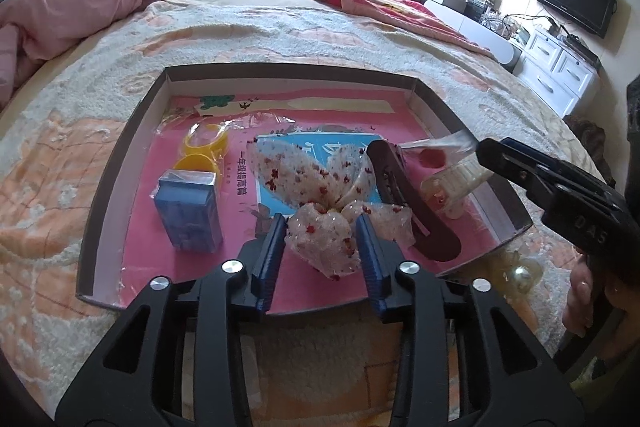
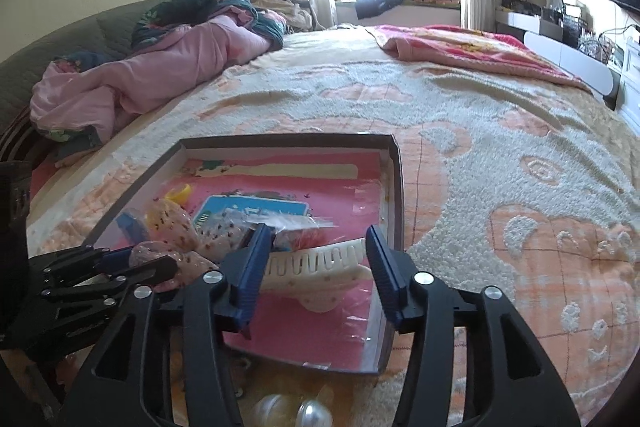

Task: Organize jewelry
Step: 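Carry the bow into the pink box and release it while the right tool drops the packet in, then lift both tools away from the box and move toward the remaining items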

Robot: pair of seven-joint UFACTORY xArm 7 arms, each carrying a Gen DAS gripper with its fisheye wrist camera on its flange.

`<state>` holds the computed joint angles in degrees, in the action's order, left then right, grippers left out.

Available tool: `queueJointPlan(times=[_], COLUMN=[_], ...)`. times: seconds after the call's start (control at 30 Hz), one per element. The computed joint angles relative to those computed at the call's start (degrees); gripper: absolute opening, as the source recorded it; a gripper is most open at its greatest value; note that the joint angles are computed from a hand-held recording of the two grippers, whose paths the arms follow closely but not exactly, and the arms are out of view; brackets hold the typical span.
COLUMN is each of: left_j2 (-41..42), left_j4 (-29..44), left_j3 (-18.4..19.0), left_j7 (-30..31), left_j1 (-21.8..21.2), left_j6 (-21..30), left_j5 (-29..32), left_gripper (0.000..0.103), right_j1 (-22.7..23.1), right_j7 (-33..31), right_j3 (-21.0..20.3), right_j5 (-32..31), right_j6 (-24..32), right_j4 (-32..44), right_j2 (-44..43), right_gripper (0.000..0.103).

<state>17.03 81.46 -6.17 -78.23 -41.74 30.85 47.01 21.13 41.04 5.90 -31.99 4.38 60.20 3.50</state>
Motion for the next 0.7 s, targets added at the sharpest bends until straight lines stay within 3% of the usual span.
queueJointPlan(times=[0.37,0.7], left_j2=[-3.2,-6.8], left_j4=[-2.0,-4.2], left_j3=[-1.1,-3.5], left_j7=[-4.6,-9.2], left_j1=[-0.7,0.2], left_j6=[1.9,3.4], left_j5=[5.0,9.2], left_gripper=[0.043,0.06], right_j1=[-3.5,-8.5], right_j7=[10.1,11.1], right_j3=[2.9,7.8], right_j5=[-11.0,-10.9], right_j6=[-0.6,-1.3], right_j4=[-2.9,-6.9], right_j2=[-5.2,-10.4], right_gripper=[0.063,0.068])
